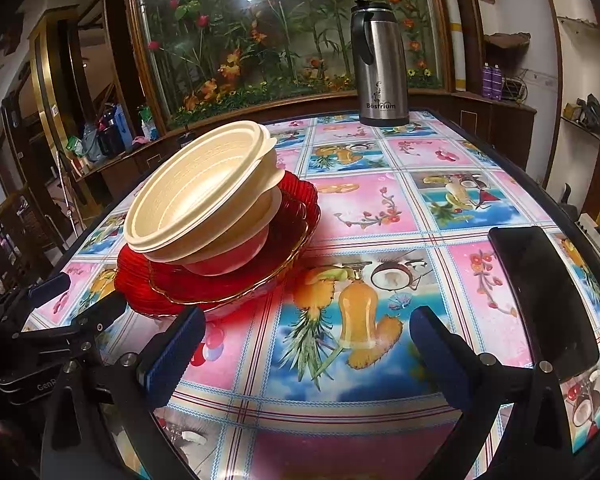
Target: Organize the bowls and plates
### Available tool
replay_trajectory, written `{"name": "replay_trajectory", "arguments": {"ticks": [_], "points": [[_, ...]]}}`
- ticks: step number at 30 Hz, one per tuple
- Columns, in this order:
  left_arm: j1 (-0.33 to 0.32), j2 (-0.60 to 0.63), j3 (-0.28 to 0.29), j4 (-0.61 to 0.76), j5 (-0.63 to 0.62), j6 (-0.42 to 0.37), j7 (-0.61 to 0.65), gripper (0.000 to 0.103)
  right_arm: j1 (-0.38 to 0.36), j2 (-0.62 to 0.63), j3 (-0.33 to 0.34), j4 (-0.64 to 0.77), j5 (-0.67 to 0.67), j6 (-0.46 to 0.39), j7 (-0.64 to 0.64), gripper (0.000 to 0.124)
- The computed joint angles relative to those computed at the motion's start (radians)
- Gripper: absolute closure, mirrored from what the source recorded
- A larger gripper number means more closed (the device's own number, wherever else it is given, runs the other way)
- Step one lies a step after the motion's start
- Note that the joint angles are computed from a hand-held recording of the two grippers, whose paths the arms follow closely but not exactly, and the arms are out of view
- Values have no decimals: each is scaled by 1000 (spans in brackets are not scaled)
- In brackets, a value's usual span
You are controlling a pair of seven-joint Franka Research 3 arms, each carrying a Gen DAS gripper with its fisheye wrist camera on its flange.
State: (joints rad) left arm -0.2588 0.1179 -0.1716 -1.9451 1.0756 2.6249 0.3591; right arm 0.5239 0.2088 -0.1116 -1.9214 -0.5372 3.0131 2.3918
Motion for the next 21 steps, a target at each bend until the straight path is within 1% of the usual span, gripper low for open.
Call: {"name": "replay_trajectory", "arguments": {"ticks": [4,15,21], "points": [[0,1,0,0,-1,2,0,8,-10,1,11,-1,29,-1,-21,21],[1,1,1,-2,-8,8,3,8,-13,3,17,0,62,-3,-46,21],[0,3,1,1,-7,2,6,8,-6,2,9,-5,73,4,-51,21]]}}
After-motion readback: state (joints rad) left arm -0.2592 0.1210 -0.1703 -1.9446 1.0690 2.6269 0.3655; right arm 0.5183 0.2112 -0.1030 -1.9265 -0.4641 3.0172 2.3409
